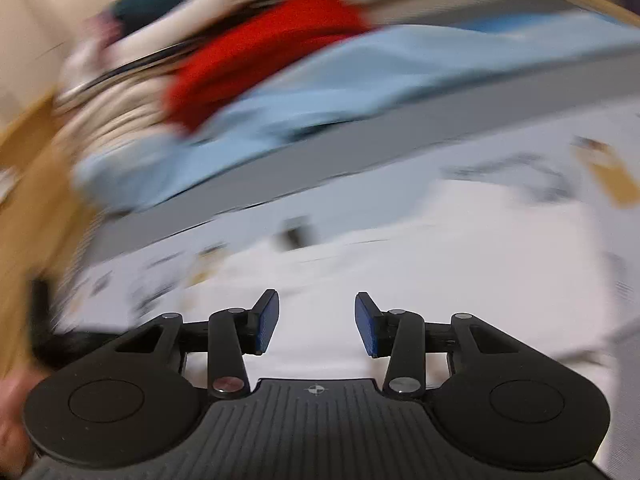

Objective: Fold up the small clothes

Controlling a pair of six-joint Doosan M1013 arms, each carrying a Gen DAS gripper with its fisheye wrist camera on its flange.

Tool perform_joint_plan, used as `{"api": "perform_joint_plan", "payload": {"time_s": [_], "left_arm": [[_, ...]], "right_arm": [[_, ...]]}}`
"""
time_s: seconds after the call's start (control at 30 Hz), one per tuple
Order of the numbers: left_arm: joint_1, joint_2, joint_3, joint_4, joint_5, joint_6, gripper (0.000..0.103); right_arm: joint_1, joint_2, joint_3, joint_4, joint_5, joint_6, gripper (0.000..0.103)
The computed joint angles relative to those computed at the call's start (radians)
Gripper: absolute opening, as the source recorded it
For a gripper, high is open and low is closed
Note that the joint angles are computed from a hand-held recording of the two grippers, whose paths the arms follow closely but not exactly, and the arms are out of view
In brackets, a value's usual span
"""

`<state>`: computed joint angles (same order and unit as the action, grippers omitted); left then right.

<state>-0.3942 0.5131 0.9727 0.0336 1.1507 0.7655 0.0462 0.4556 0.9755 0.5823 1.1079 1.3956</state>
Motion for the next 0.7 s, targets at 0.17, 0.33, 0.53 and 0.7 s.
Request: {"api": "perform_joint_plan", "payload": {"time_s": [0.17,0.33,0.53,0.7], "left_arm": [[-0.020,0.039,-0.036,0.016,0.002,-0.005,0.036],[-0.044,0.080,-0.075,0.069,0.059,0.016,0.024],[-0.065,0.065,-0.126,0.195,0.071,0.004,0.003],[-0.080,0.034,-0.162,0.299,0.218,-0.035,0.005]], "right_arm": [[-0.021,0.022,-0.036,-0.267,-0.018,0.336,0.044],[-0.047,0.015,-0.025,-0.392,-0.074,0.517,0.044],[-0.074,0.032,-0.038,-0.443,-0.075,0.624,0.044],[-0.076,0.044,-0.045,-0.405,-0.029,0.622,0.053]]}}
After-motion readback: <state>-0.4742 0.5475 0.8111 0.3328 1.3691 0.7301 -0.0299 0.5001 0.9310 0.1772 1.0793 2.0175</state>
